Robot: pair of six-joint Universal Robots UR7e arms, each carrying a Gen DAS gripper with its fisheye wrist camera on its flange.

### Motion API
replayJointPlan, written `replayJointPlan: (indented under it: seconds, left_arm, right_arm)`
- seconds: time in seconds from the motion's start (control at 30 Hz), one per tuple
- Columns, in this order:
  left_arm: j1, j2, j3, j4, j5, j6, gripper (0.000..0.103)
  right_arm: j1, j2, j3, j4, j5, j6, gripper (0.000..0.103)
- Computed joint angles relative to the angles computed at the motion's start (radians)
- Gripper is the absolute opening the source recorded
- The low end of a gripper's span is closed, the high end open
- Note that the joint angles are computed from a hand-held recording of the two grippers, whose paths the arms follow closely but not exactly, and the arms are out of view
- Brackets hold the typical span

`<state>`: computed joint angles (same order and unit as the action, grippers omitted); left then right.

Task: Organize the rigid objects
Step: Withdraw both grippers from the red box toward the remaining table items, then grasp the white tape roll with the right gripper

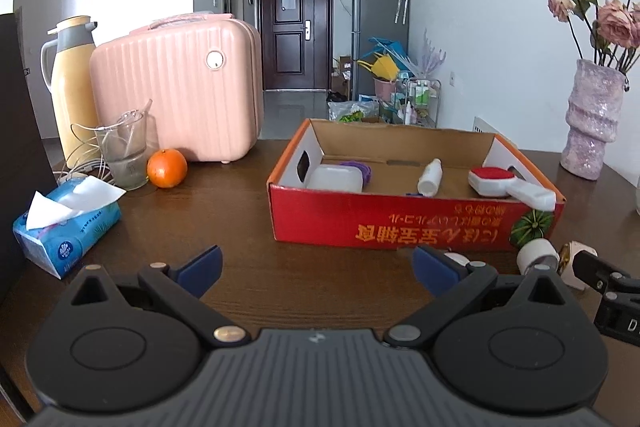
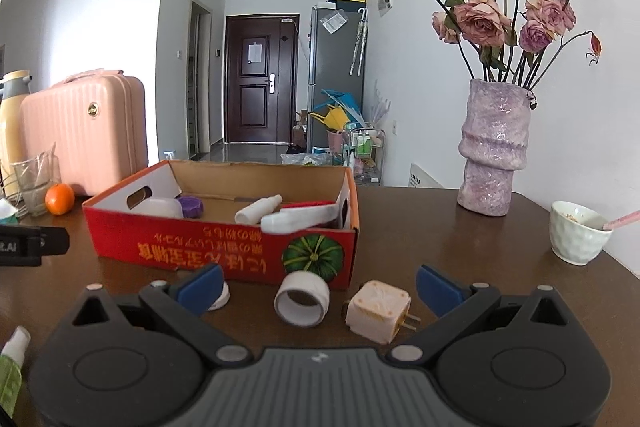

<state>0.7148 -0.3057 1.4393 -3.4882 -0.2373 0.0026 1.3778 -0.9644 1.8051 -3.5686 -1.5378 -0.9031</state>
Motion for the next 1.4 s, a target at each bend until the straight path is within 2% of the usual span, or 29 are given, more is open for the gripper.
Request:
replayJointPlan:
  seconds: [0.23, 0.37, 0.53, 0.6, 0.77, 0.93, 1.03, 1.07, 1.1, 1.13, 1.4]
  left_arm:
    - [0.008, -0.018, 0.017, 0.025, -0.011, -0.052, 0.103]
    - [0.013, -0.024, 0.022, 0.042, -0.010, -0.076, 0.103]
    - [0.021, -0.032, 0.023, 0.061, -0.004, -0.107, 0.103]
    - [0.026, -0.036, 0.024, 0.075, 0.000, -0.125, 0.103]
    - [0.031, -0.036, 0.020, 0.062, 0.007, -0.120, 0.103]
    - [0.035, -0.039, 0.021, 0.071, 0.006, -0.130, 0.103]
    - [0.036, -0.039, 0.021, 0.074, 0.004, -0.134, 0.103]
    - [0.036, -0.038, 0.020, 0.075, 0.005, -0.133, 0.103]
    - [0.036, -0.038, 0.019, 0.077, 0.006, -0.133, 0.103]
    - [0.036, -0.037, 0.019, 0.081, 0.006, -0.136, 0.103]
    - [0.037, -0.038, 0.023, 0.083, 0.005, -0.139, 0.103]
  right_arm:
    - [-0.008, 0.020, -0.004, -0.021, 0.020, -0.019, 0.094]
    - [0.000, 0.044, -0.033, -0.001, -0.013, -0.027, 0.086]
    - [0.012, 0.094, -0.079, -0.024, -0.031, -0.047, 0.084]
    - [0.018, 0.114, -0.101, -0.027, -0.048, -0.051, 0.079]
    - [0.036, 0.159, -0.167, 0.009, -0.104, -0.043, 0.074]
    - [0.054, 0.202, -0.226, 0.032, -0.176, -0.047, 0.074]
    - [0.065, 0.226, -0.268, 0.070, -0.225, -0.028, 0.065]
    - [0.068, 0.233, -0.282, 0.088, -0.247, -0.018, 0.058]
    - [0.070, 0.236, -0.291, 0.107, -0.263, -0.009, 0.042]
    - [0.070, 0.235, -0.292, 0.116, -0.271, -0.003, 0.042]
    - [0.042, 0.168, -0.212, 0.081, -0.151, 0.042, 0.042]
